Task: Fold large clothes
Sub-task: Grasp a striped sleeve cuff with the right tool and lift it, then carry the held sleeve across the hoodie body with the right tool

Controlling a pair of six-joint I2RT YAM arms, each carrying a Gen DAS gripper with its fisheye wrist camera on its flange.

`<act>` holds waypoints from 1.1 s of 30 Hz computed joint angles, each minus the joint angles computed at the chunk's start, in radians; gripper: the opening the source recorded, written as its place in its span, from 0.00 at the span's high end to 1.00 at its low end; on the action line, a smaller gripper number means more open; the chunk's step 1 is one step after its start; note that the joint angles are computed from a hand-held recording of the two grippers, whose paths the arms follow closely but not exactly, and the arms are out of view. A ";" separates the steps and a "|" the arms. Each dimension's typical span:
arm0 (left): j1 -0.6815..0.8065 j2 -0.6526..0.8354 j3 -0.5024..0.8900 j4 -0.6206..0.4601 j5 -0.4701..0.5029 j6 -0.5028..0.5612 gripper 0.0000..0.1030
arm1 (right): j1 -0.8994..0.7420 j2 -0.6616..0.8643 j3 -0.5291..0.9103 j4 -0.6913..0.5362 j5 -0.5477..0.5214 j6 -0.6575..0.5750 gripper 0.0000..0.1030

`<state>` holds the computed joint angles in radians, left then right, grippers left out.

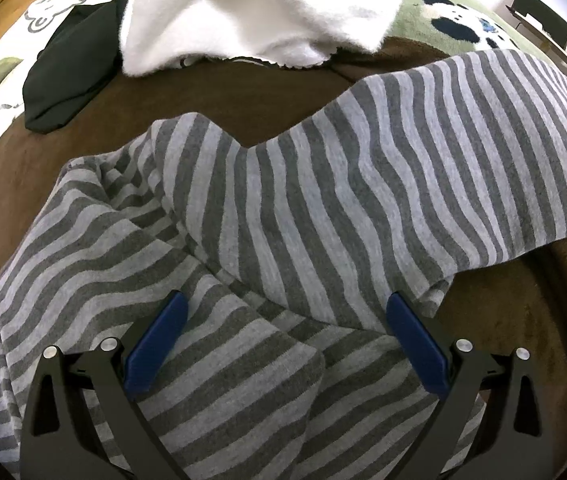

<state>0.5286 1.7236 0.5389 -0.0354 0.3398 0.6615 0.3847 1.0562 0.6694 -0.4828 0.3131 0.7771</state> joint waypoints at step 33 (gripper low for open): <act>0.780 -0.118 0.279 -0.554 0.192 0.562 0.06 | 0.840 1.018 1.253 -0.080 -0.023 -0.161 0.91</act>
<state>1.3082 1.6056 0.8174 -0.5892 0.5319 1.2236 1.2248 2.0744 1.9229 -0.5626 0.2899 0.6157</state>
